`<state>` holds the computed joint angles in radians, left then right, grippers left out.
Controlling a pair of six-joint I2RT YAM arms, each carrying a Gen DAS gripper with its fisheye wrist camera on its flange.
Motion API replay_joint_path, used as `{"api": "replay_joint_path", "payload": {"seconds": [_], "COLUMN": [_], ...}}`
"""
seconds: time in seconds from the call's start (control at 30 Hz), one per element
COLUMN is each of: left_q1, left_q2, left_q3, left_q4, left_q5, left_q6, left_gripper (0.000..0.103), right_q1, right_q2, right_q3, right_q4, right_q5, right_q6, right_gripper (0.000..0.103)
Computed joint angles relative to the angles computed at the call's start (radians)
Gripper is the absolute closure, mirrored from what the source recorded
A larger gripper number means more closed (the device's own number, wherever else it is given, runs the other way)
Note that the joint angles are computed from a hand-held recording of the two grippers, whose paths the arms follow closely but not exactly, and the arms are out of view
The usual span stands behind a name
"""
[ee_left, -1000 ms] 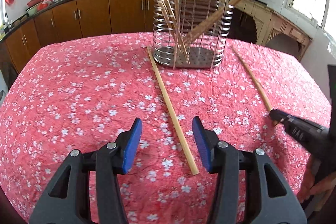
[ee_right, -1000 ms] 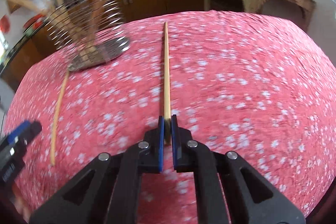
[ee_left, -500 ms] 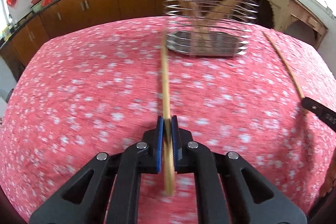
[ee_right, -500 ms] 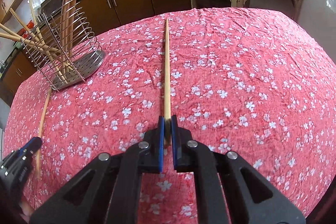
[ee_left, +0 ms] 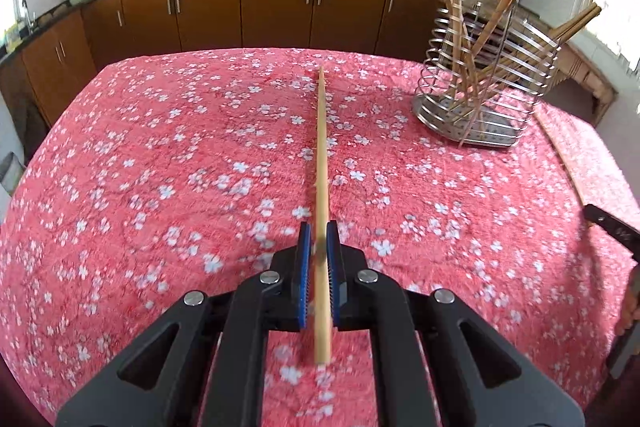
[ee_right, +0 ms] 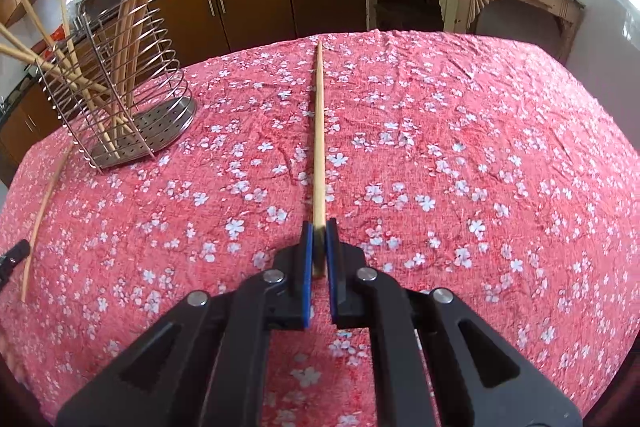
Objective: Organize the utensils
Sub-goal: 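Close the left tool on its wooden chopstick while the right tool holds its chopstick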
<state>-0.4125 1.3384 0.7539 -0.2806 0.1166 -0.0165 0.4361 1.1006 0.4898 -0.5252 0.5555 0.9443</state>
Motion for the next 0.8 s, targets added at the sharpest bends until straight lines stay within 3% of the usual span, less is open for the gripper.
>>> {"api": "replay_joint_path", "payload": {"seconds": [0.13, 0.33, 0.63, 0.8], "left_q1": [0.003, -0.040, -0.081, -0.101], "left_q2": [-0.055, -0.118, -0.049, -0.053], "left_q3": [-0.054, -0.097, -0.041, -0.043], "left_q4": [-0.002, -0.012, -0.039, -0.044], "left_q5": [-0.008, -0.038, -0.115, -0.153], "left_q6": [0.008, 0.008, -0.016, -0.004], "left_gripper": [0.079, 0.079, 0.079, 0.079], "right_q1": [0.030, 0.088, 0.170, 0.162], "right_q2": [-0.009, -0.003, 0.002, 0.001], "right_q3": [-0.019, -0.011, -0.008, -0.005], "right_q4": [0.003, -0.056, -0.119, -0.117], "right_q5": [0.021, 0.048, 0.088, 0.084], "right_q6": [0.020, 0.078, 0.170, 0.159], "right_gripper": [0.094, 0.094, 0.094, 0.094]}}
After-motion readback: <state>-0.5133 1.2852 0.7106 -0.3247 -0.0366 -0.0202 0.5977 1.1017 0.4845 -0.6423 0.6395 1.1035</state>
